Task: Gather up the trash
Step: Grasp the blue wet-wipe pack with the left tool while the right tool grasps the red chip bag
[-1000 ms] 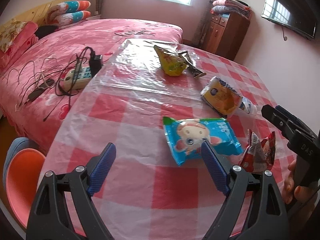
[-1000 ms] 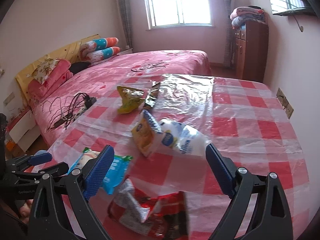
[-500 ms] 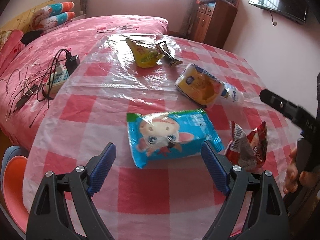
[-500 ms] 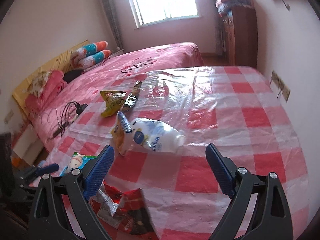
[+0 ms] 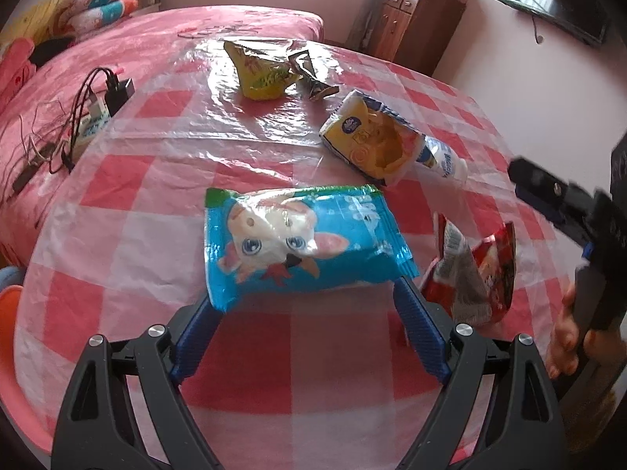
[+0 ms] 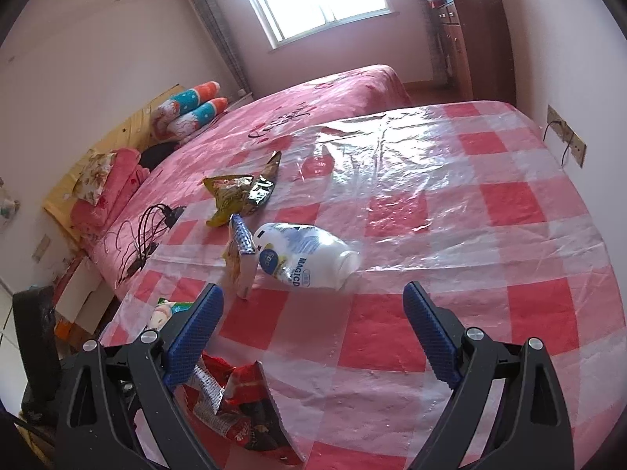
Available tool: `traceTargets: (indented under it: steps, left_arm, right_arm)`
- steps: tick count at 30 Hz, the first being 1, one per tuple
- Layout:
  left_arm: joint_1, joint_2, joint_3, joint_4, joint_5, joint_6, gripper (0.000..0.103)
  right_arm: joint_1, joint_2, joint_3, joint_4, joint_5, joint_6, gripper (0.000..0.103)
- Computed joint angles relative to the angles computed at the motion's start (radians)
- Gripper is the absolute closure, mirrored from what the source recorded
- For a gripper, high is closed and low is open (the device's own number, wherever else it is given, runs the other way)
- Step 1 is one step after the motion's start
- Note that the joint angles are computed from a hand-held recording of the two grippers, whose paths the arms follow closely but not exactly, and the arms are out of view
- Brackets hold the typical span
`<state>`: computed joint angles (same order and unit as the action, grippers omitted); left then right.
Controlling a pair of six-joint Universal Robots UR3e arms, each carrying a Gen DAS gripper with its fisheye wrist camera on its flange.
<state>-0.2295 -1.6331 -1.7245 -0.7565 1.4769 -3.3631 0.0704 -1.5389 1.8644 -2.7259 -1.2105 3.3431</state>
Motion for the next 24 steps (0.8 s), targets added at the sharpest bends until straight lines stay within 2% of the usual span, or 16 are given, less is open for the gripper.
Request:
traceTargets:
  steps: [11, 17, 21, 24]
  left_arm:
    - [0.027, -0.21, 0.243, -0.009, 0.044, -0.057, 0.016]
    - [0.029, -0.256, 0.291, -0.008, 0.073, -0.064, 0.016]
    - [-0.002, -0.253, 0.292, -0.016, 0.134, -0.028, 0.016]
    - [-0.036, -0.234, 0.29, -0.015, 0.215, 0.048, 0.016]
  right_arm:
    - [-0.028, 0.024, -0.015, 0.048, 0.07, -0.056, 0.011]
    - [-0.03, 0.04, -0.018, 0.053, 0.121, -0.074, 0.011]
    - [-0.039, 0.056, -0.031, 0.077, 0.147, -0.074, 0.011]
    - [-0.066, 0.063, -0.032, 0.093, 0.203, -0.072, 0.011]
